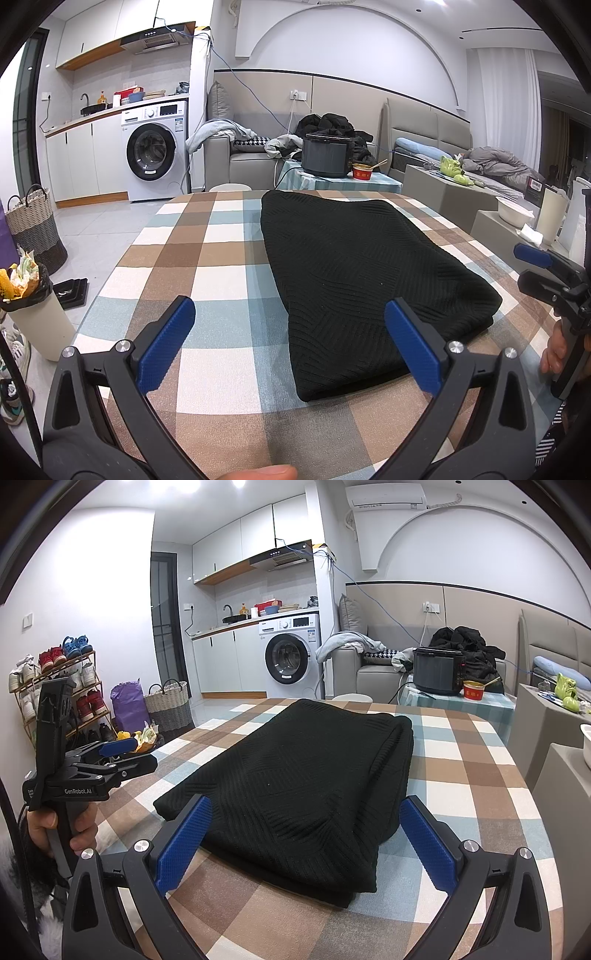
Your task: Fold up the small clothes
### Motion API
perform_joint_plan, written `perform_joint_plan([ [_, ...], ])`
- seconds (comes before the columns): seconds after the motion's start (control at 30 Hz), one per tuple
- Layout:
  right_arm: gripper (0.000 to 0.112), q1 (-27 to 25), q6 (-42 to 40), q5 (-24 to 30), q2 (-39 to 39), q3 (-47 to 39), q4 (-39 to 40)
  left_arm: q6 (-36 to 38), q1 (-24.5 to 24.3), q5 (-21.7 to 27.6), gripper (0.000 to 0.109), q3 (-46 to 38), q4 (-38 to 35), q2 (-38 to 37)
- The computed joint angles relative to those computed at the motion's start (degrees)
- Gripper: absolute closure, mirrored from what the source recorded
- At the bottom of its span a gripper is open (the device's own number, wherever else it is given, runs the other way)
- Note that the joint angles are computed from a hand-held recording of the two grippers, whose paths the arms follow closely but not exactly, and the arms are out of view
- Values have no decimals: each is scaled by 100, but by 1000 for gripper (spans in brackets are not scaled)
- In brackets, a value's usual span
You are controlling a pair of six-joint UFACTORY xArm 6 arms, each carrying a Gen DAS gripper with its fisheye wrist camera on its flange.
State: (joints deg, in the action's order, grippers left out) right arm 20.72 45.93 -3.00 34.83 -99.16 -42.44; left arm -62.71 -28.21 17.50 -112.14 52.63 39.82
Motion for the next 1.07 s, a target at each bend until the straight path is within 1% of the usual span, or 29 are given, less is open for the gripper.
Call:
perform_joint_plan([
  [1.07,9,7,-15,10,-2,-4,21,8,5,-40,7,-43,27,22],
])
